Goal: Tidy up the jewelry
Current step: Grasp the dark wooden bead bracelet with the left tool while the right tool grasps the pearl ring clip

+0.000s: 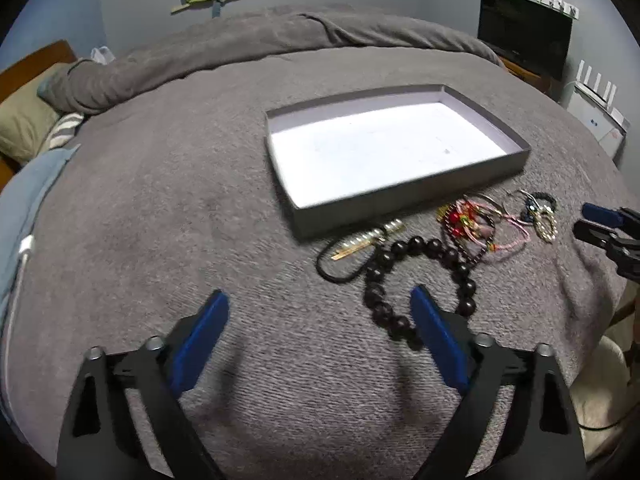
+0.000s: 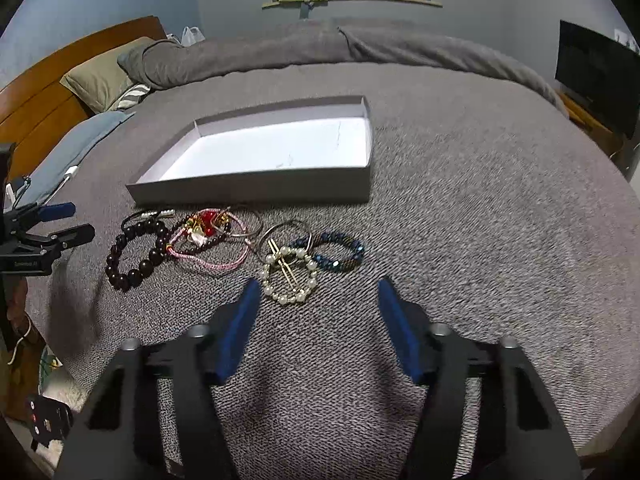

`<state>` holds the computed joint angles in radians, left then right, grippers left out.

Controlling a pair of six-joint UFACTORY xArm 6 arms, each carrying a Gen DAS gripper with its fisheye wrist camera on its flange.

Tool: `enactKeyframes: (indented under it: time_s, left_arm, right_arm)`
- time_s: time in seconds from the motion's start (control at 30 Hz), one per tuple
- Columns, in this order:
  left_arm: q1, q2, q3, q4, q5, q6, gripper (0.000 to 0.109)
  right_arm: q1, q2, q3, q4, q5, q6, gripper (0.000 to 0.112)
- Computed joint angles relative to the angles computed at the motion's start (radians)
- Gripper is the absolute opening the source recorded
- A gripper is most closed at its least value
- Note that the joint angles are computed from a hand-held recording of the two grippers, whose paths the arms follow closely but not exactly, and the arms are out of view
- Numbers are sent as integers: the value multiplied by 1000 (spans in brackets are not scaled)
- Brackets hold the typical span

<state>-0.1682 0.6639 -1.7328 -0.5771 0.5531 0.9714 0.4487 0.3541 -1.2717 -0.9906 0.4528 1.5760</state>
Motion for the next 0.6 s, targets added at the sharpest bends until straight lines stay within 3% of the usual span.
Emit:
enactKeyframes:
  time_s: [0.2, 0.47, 0.6]
  left_arm:
    - [-7, -5, 20, -18, 18, 23, 68]
    - [-22, -3, 12, -25, 73, 23, 68]
    - [-37, -24, 42, -62, 83, 87, 68]
  right_arm:
    - [-14, 46, -32, 20, -50, -5, 31]
    - [-23, 74, -48, 68, -82, -13, 31]
    - [-18, 75, -51, 78, -68, -37, 41]
